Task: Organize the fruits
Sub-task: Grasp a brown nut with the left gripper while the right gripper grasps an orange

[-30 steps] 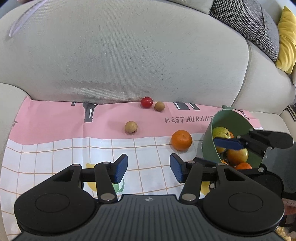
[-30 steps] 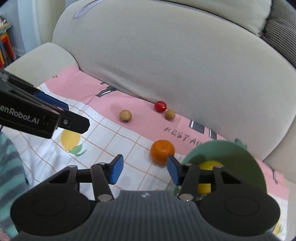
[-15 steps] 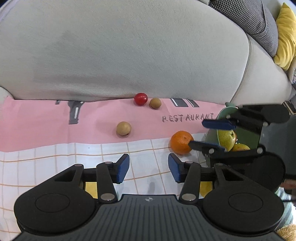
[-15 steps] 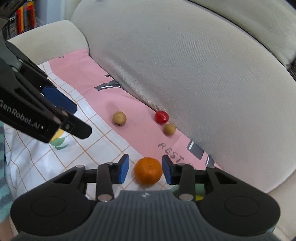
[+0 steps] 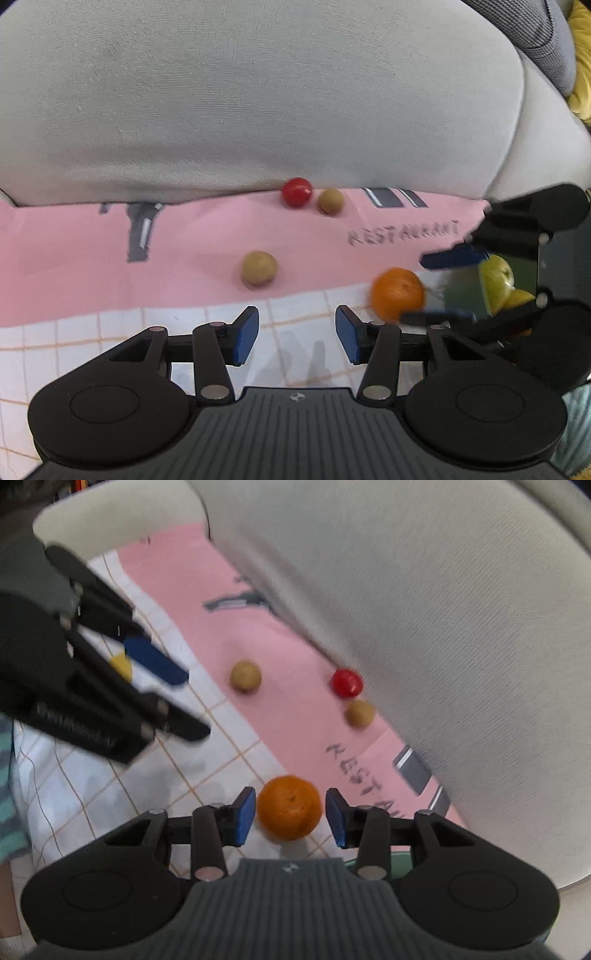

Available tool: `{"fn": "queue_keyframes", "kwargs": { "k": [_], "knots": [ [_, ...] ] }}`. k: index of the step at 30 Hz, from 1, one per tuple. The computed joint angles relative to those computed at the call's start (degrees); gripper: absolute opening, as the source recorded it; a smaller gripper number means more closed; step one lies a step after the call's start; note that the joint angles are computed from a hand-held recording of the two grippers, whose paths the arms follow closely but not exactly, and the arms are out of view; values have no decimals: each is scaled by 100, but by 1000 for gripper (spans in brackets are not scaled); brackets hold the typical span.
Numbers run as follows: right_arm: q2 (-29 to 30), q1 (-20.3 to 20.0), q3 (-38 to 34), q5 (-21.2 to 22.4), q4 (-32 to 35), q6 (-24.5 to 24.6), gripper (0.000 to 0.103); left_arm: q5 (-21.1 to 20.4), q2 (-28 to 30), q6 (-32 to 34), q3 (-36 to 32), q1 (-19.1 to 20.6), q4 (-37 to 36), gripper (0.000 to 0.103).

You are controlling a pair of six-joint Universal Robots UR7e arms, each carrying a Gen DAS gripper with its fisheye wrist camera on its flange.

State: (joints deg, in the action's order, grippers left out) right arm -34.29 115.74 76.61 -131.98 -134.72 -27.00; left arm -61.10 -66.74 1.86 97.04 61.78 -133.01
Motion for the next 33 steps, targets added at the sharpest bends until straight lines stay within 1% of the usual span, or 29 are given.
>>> {"fn": "queue_keyframes", "kwargs": {
  "k": [3, 7, 9, 11, 13, 17, 21, 26, 28, 33],
  "knots": [
    [99, -32, -135, -91, 319, 117, 44, 90, 88, 47, -74, 56, -154, 56],
    [135, -87, -223, -121, 579, 323, 44, 82, 225, 139, -194, 145, -267, 56],
    [153, -131, -284, -51, 686, 461, 45, 59, 295, 231, -241, 179, -305, 56],
    [167, -163, -324, 3, 740, 561, 45, 45, 362, 283, -273, 208, -355, 53],
    [199, -179, -392, 20, 814, 650, 46, 87, 442, 243, -335, 232, -313, 45],
    [234, -208, -490, 82, 936, 813, 46, 76, 540, 233, -403, 297, -332, 38],
    [250, -207, -500, 83, 951, 847, 46, 49, 582, 186, -444, 329, -319, 33],
    [276, -208, -461, 13, 846, 826, 46, -15, 643, 140, -472, 356, -351, 32],
    [271, -208, -443, 13, 806, 838, 46, -20, 655, 111, -477, 352, -349, 29],
    [269, -188, -409, -36, 740, 855, 45, -15, 607, 74, -424, 317, -432, 28]
  ]
}}
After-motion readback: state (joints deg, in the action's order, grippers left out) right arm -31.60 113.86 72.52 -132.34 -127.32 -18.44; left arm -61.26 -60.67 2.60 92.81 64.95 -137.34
